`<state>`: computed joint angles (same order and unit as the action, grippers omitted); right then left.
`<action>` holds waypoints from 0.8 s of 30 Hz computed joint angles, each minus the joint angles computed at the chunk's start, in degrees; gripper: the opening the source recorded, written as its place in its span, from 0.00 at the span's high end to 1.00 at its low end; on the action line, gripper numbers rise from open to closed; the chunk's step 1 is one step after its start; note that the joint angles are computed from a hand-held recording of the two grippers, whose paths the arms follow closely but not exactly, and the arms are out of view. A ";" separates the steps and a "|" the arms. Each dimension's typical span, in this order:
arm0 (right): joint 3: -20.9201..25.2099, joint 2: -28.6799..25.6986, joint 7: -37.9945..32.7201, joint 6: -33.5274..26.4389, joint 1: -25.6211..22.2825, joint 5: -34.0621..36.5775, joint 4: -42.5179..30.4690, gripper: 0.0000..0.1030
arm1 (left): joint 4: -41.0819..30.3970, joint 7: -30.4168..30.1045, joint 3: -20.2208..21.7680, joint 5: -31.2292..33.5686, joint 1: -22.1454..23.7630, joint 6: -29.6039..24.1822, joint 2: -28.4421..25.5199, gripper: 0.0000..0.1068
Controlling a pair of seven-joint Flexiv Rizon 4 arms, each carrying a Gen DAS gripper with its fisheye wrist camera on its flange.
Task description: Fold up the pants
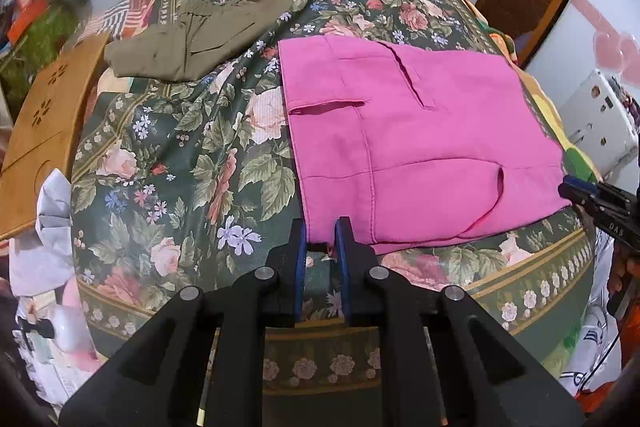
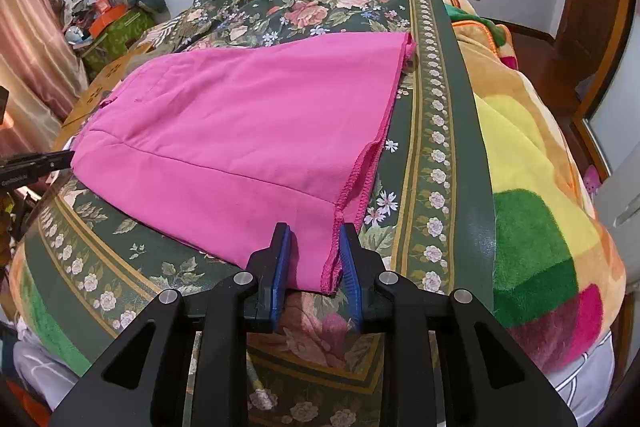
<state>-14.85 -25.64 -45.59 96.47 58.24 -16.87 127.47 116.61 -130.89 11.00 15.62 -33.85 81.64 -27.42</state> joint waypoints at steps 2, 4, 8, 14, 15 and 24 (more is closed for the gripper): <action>1.44 0.22 -0.23 -0.55 -1.34 -0.10 -0.32 0.78 | -0.15 -0.28 0.55 0.48 -0.54 -0.47 0.19 0.84; 2.57 0.64 0.02 -1.97 -2.42 -0.63 -0.73 0.77 | -1.47 -2.49 3.19 2.69 -3.29 -3.17 0.46 0.78; 3.42 1.93 1.75 -5.82 -3.93 -3.69 -1.27 0.68 | -2.90 -8.05 5.38 8.28 -5.25 -6.55 1.80 0.62; 1.52 3.15 4.63 -4.48 -5.49 -8.74 -1.64 0.67 | -6.44 -12.43 4.07 14.06 -2.33 -8.81 3.34 0.49; 0.18 3.06 5.34 -3.63 -5.21 -9.78 -1.94 0.64 | -7.90 -12.94 3.91 15.10 -1.80 -9.39 3.07 0.48; 4.26 -3.49 2.97 -3.92 -13.08 -8.35 -12.34 0.58 | -17.05 -4.96 -3.50 9.25 8.83 -9.69 -3.82 0.43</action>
<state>-10.58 -29.13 -42.62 92.55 45.16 -25.23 115.13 99.56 -135.86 7.50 24.87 -25.02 71.95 -31.24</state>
